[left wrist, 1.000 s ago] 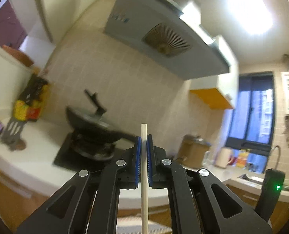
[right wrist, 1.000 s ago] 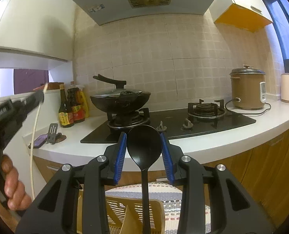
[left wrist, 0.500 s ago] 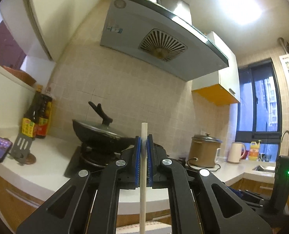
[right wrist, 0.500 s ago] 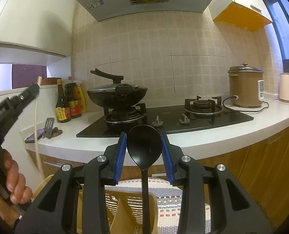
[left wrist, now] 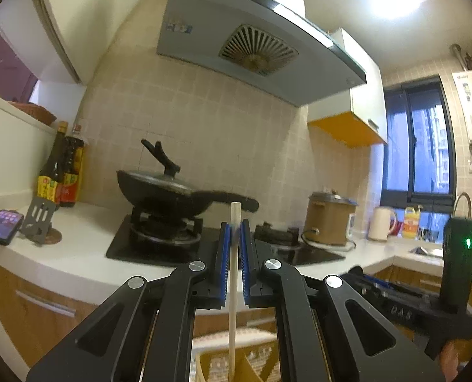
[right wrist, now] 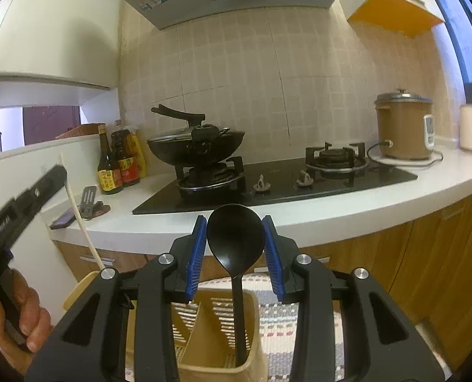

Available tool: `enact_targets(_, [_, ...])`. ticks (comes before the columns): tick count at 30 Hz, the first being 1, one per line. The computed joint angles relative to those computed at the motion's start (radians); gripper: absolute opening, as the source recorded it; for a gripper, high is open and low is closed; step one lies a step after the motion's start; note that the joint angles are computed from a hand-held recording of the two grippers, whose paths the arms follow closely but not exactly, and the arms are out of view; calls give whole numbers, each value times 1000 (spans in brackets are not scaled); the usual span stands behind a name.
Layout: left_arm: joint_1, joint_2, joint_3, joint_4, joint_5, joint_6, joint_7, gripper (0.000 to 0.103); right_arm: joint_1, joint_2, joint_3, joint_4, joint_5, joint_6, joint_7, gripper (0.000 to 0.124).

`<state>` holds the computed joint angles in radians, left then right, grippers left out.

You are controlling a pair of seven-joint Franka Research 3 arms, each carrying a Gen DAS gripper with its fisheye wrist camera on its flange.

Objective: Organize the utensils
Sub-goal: 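Open both tools to drop the spoon and chopstick into the holder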

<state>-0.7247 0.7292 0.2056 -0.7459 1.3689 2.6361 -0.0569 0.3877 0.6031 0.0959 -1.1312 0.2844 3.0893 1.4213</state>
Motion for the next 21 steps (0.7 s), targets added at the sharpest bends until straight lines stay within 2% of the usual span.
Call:
enact_targets(1, [-6,-22,-6,-35,-5,-3,8,13,-20,-12,30,-17,11,-2,-16,33])
enact_targets(2, [-7,-41,-17,-64,-12,-6,21,32,-56,-32,84,-40,38,-19,-58,40])
enact_targets(3, [-12,-69,-25,-105,-11,-9,23,40,-69,-43,103,-56,48,-18,-72,43])
enact_targets(4, [-22,-100,-27,-152,7,-17,6,45,-63,-66,93,-88,56,-3,-75,45])
enact_targets(6, [-21,-144,-58,-215,13,-38,9,45,-58,-113,84,-148,63,3,-85,47])
enact_targets(8, [-9,-197,-104,-287,-9,-57,26,50,-51,-170,70,-217,72,2,-82,48])
enact_targets(10, [-6,-258,-152,-366,-47,-122,64,55,-57,-235,73,-293,108,-16,-98,48])
enact_targets(11, [-3,-282,-174,-398,-63,-148,77,59,-30,-275,31,-339,71,-41,-47,48])
enact_targets(13, [13,-350,-233,-489,-137,-200,126,65,22,-341,-43,-408,-4,-119,35,48])
enact_targets(14, [27,-368,-263,-517,-181,-215,159,66,27,-365,-52,-431,-32,-164,58,48])
enact_targets(15, [47,-391,-302,-553,-255,-233,210,66,28,-395,-57,-455,-62,-245,81,48])
enact_targets(17, [93,-415,-367,-605,-393,-242,297,66,10,-437,-39,-491,-77,-385,90,48])
enact_targets(19, [152,-421,-432,-653,-603,-230,418,64,-8,-454,-19,-506,-59,-485,76,48])
enact_targets(21, [180,-427,-454,-703,-711,-202,459,61,-20,-461,-4,-514,-34,-571,60,48])
